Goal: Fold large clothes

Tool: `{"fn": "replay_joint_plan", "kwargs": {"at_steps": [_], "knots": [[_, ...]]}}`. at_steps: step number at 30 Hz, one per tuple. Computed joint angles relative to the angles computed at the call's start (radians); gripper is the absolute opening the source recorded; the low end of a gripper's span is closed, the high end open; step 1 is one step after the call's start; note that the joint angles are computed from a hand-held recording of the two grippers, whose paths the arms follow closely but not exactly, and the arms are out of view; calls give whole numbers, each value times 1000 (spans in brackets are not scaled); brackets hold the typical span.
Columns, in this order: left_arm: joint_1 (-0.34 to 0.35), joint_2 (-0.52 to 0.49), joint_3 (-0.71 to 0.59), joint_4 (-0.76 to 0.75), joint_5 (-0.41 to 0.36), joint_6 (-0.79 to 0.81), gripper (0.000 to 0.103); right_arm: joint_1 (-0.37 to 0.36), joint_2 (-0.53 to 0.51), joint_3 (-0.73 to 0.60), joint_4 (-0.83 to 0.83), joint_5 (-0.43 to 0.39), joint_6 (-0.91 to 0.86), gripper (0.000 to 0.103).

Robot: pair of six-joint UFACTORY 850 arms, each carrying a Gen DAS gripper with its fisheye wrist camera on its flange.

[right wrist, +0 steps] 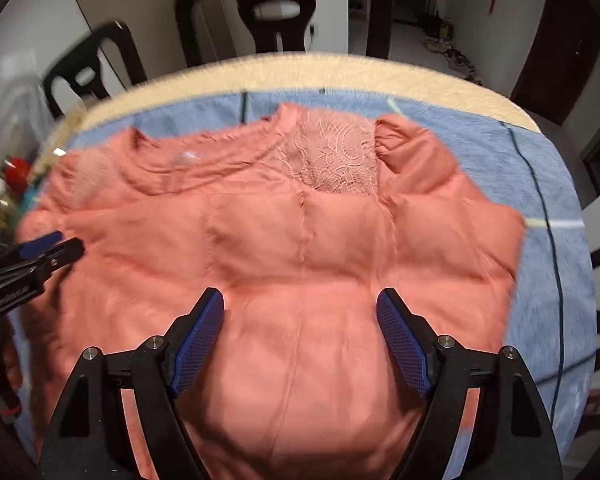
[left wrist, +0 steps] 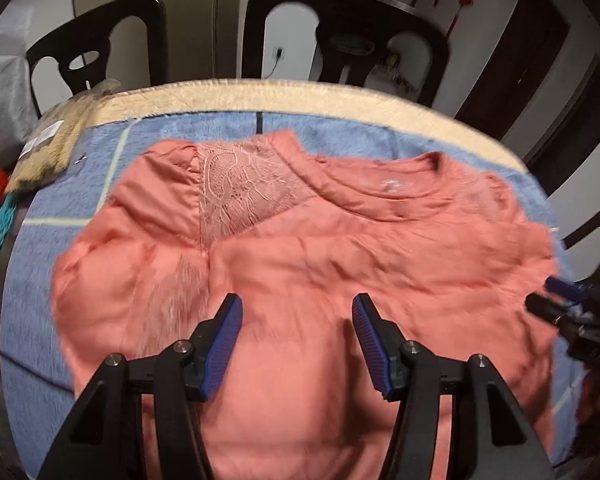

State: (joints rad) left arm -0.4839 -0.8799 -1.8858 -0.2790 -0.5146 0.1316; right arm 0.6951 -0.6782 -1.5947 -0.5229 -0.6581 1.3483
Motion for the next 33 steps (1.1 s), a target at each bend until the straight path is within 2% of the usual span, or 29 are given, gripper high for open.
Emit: {"fn": "replay_joint_plan", "kwargs": {"at_steps": [1, 3, 6, 8, 11, 13, 15, 17, 19, 20, 22, 23, 24, 25, 26, 28, 30, 33], "knots": [[-1, 41, 64, -35, 30, 35, 59, 14, 19, 26, -15, -2, 29, 78], [-8, 71, 124, -31, 43, 42, 59, 27, 28, 51, 35, -16, 4, 72], [-26, 76, 162, 64, 67, -10, 59, 23, 11, 64, 116, -25, -44, 70], [-36, 59, 142, 130, 56, -74, 61, 12, -19, 30, 161, -52, -89, 70], [-44, 27, 94, 173, 12, -106, 69, 2, -79, -62, 222, -142, -179, 71], [-49, 12, 70, 183, -11, -98, 82, -5, -104, -105, 252, -183, -235, 71], [-62, -3, 46, 242, -40, -124, 84, -8, -99, -97, 258, -168, -252, 71], [-71, -15, 27, 288, -55, -150, 85, -15, -75, -60, 262, -116, -255, 69], [-66, -18, 19, 239, -58, -109, 85, -21, -42, -12, 266, -66, -247, 66], [-62, -11, 29, 224, -46, -101, 85, -22, -22, 10, 258, -50, -219, 59], [-59, 14, 63, 231, -16, -113, 74, -16, 1, 22, 227, -52, -177, 51], [-61, 37, 91, 254, 7, -138, 71, -9, 13, 28, 200, -47, -150, 41], [-60, 57, 118, 254, 28, -142, 65, 0, 22, 32, 164, -45, -117, 24], [-57, 81, 147, 232, 55, -131, 61, 10, 24, 25, 125, -67, -87, 17], [-53, 99, 171, 196, 74, -109, 61, 14, 23, 19, 112, -79, -75, 6], [-46, 121, 206, 124, 99, -70, 56, 11, 27, 23, 114, -57, -57, 6], [-45, 109, 198, 142, 83, -107, 52, 5, 6, 2, 152, -69, -76, 4], [-37, 79, 177, 77, 65, -73, 52, -10, -19, 16, 252, -25, -126, 0]]}}
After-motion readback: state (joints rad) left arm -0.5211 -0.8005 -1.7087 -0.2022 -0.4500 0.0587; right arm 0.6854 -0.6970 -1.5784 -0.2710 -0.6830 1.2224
